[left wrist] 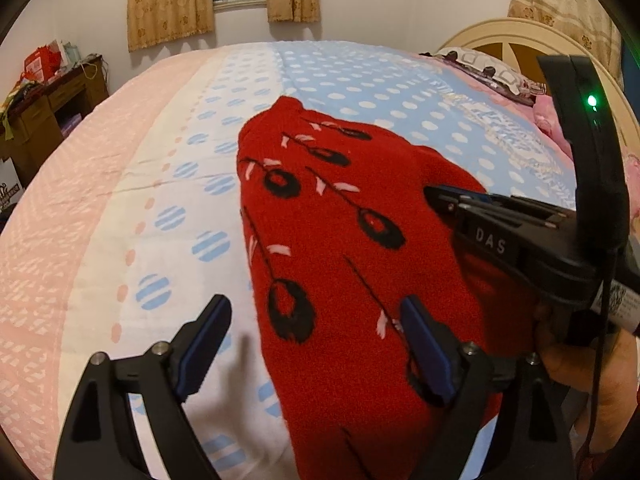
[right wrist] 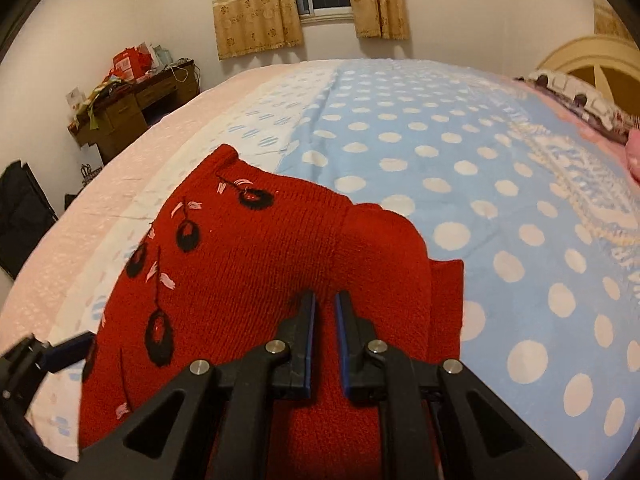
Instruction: Fold small clothes
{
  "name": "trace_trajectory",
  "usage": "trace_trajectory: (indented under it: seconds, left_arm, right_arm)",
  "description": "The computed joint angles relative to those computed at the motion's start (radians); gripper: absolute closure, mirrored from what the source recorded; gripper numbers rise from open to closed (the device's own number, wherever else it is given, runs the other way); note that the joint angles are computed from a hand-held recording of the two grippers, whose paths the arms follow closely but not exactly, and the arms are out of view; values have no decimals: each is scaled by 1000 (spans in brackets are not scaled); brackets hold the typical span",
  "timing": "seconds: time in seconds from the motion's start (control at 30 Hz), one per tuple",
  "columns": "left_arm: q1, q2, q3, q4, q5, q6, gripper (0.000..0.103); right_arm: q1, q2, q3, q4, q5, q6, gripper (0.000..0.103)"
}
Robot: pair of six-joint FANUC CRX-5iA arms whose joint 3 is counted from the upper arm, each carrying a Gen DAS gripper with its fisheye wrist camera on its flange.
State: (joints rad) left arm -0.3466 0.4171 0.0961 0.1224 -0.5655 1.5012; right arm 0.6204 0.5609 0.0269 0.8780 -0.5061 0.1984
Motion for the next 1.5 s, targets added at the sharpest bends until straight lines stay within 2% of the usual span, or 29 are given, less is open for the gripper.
trace_trajectory:
  seconds: [0.13, 0.27, 0.33, 0.4, 0.43, 0.5, 0.6, 0.7, 0.83, 0.93, 1.23, 1.3, 1.37, 1.4, 1.47, 1.5]
  left_arm:
    - [2, -10, -5, -7, 3, 3, 14]
    - [9, -24, -27, 11, 40, -27, 14]
    - [23, -31, -60, 87, 72, -83, 14]
    - [39, -33, -85, 164, 89, -129, 14]
    - [47, -32, -94, 209, 93, -152, 14]
    - [59, -27, -96, 255, 86, -166, 14]
    - [68, -17, -77, 256, 75, -151, 14]
    - [73, -12, -68, 260, 88, -146, 14]
    - [75, 4, -56, 297, 93, -170, 14]
    - [75, 23, -27, 279, 78, -149, 14]
    - [75, 82, 43, 282, 19, -121, 14]
    - [78, 116, 91, 281, -33, -102, 14]
    - [89, 143, 99, 356, -69, -128, 14]
    - [96, 149, 88, 405, -72, -149, 13]
    - [106, 158, 76, 461, -79, -160, 5]
    - [109, 156, 50, 513, -63, -191, 5]
  right_arm:
    - [-3, -34, -47, 7, 50, -36, 93]
    - [-16, -102, -133, 2, 150, -92, 86]
    - [-14, -124, -157, 20, 160, -115, 72]
    - [-23, -151, -206, 158, 180, -232, 36]
    - [-28, -162, -225, 231, 183, -292, 32]
    - [-16, -163, -218, 242, 143, -292, 31]
    - [8, -146, -175, 156, 67, -220, 31]
    - [15, -129, -155, 146, 2, -213, 31]
    - [15, -122, -144, 121, -25, -202, 31]
    - [23, -109, -122, 121, -79, -179, 31]
    - [12, -97, -96, 95, -93, -149, 31]
    - [-6, -94, -90, 80, -71, -170, 31]
    - [-33, -90, -78, -8, -15, -159, 31]
    - [-45, -82, -60, -92, 9, -120, 31]
    - [-62, -61, -27, -299, 68, 23, 31]
    - [-66, -59, -30, -337, 91, 45, 31]
